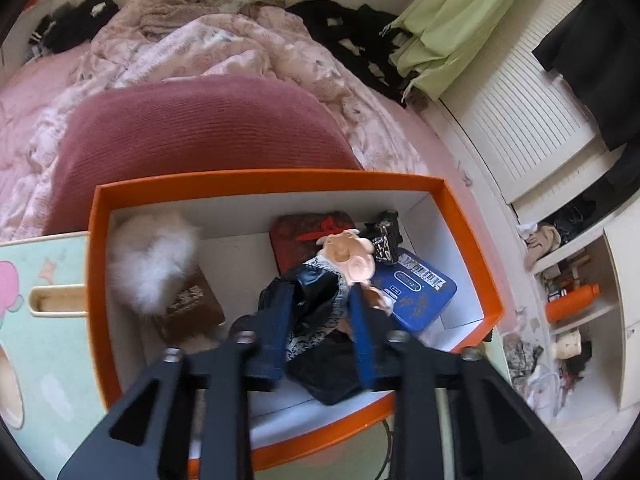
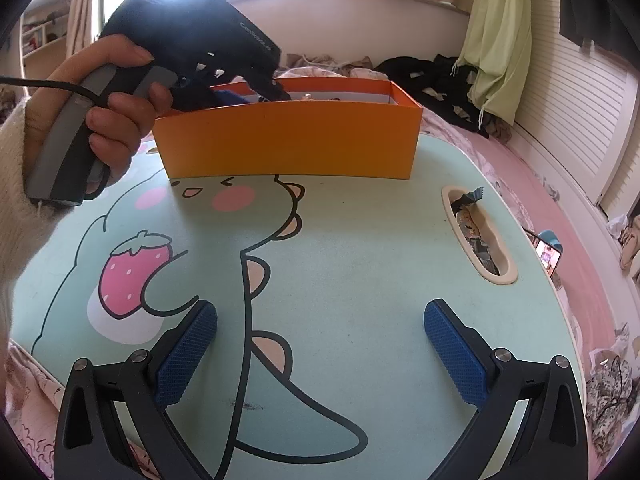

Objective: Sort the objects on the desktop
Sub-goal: 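Grasp the black cloth bundle in the orange box with the left gripper, then lift the black bundle out and set it on the table with left gripper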

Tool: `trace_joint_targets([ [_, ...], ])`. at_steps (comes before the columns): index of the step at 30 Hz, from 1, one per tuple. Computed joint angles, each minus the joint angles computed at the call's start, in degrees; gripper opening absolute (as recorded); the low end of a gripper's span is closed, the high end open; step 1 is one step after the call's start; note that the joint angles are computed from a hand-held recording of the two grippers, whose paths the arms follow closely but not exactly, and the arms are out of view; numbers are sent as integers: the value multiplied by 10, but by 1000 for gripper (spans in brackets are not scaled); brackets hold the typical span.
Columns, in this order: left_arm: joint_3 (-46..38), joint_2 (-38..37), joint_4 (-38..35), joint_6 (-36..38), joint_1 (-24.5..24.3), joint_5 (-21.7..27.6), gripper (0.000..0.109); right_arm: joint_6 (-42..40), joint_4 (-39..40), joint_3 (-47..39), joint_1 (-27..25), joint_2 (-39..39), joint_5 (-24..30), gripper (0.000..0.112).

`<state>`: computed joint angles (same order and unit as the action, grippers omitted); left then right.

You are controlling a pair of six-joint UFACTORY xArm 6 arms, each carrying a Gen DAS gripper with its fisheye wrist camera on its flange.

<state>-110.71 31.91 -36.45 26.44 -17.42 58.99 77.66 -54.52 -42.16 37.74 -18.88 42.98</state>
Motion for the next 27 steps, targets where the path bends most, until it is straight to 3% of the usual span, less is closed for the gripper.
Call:
trace_joint_targets([
  [6, 25, -27, -33, 45, 18, -14, 11, 3, -1, -3, 1, 4, 0, 103],
  [11, 108, -123, -117, 145, 43, -34, 11, 4, -3, -1, 1, 3, -1, 103],
  [17, 218, -241, -205, 263, 77, 5, 11, 4, -3, 0, 0, 2, -2, 103],
  [21, 278, -265, -187, 276, 83, 18, 12, 4, -4, 2, -1, 1, -3, 103],
  [23, 309, -269, -170, 265, 77, -2, 13, 5, -4, 2, -1, 0, -4, 103],
  [27, 348, -266, -173, 259, 81, -31, 31, 5, -6, 3, -1, 0, -5, 103],
])
